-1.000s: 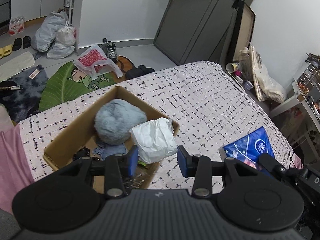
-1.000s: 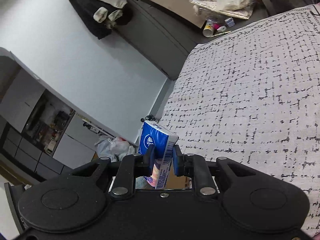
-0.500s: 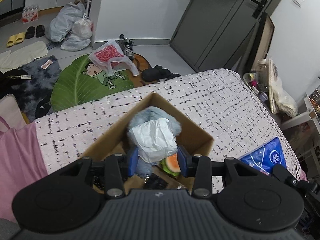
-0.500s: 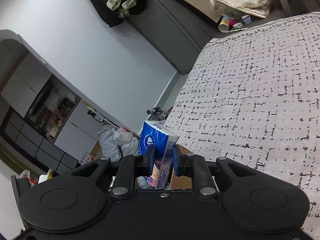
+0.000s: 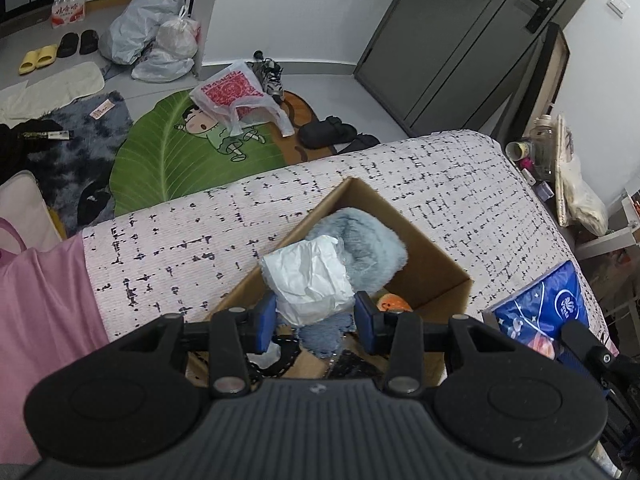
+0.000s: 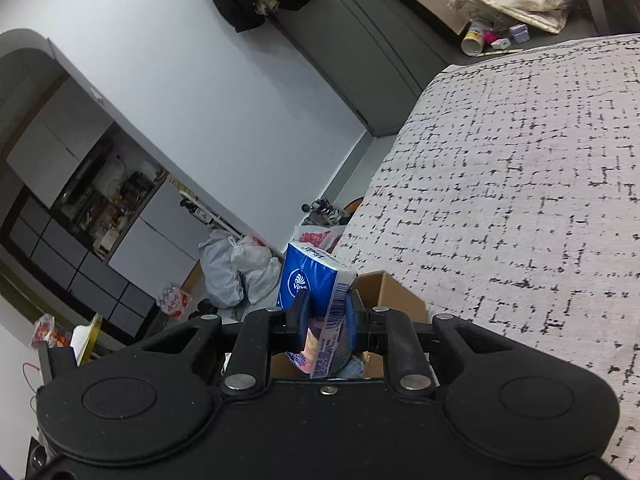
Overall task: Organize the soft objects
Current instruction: 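Carry the white tissue with left tool while right tool carries the tissue pack to the box, then open left tool over the box while right tool drops the tissue pack in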
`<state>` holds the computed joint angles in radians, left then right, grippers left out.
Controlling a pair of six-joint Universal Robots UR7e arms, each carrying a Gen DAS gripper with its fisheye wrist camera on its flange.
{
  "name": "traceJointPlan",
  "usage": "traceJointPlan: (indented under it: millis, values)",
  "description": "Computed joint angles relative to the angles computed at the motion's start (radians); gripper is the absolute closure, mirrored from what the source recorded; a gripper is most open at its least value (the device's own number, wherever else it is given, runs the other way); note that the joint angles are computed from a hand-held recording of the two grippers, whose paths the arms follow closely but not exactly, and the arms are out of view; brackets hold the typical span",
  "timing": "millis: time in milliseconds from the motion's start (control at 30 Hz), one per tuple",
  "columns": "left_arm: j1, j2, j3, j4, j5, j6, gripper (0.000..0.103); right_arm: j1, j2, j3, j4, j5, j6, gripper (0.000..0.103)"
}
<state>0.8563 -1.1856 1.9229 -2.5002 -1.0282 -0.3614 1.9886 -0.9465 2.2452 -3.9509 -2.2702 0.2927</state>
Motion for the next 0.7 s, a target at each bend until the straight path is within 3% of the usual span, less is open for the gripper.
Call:
traceJointPlan:
  millis: [267,433,700]
  values:
    - [0.032,0.029,-0.026,0.029,-0.055,0.027,0.063,-0.009,0.022,-0.03,0.068,0.03,-0.001,0.085]
    - [0.043,0.05,-0.061,0.087,-0.079,0.006,0.057,-0.009,0.033,-0.049,0.102,0.023,0.003,0.084]
    - [0.036,0.034,-0.063,0.076,-0.051,0.023,0.049,-0.014,0.039,-0.056,0.143,0.057,0.016,0.084]
